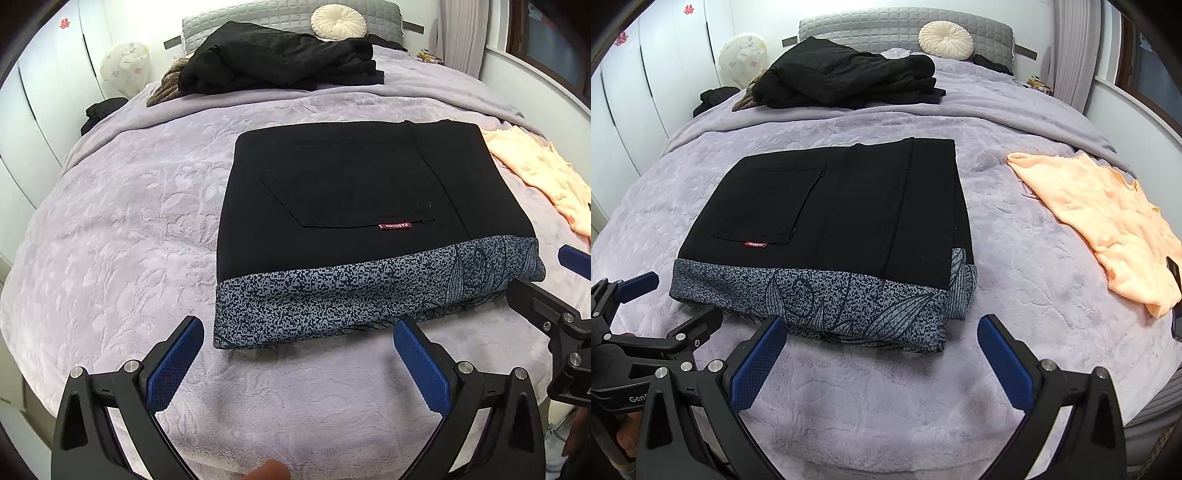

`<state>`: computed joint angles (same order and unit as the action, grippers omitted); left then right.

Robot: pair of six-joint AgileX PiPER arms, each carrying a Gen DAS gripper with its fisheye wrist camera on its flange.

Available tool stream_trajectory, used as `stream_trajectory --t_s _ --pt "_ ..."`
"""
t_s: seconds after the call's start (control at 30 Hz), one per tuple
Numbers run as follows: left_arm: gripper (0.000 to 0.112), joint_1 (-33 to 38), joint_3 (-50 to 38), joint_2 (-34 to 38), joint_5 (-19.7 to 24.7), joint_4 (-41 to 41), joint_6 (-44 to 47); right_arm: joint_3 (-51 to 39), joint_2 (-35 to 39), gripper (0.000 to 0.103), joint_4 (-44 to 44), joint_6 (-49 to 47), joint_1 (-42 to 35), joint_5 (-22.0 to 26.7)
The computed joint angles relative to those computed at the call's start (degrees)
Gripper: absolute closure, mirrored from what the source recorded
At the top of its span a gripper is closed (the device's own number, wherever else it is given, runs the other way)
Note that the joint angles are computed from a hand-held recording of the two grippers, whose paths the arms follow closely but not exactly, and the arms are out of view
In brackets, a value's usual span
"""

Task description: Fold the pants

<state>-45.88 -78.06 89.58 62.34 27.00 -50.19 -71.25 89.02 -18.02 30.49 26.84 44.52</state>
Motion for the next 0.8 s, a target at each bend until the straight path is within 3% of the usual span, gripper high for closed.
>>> stream_trajectory --t_s 0.8 --pt "0.009 0.2 -0.5 1.1 0.0 -0.7 -0.2 -0.4 0.9 0.000 0.1 0.0 0.3 0.4"
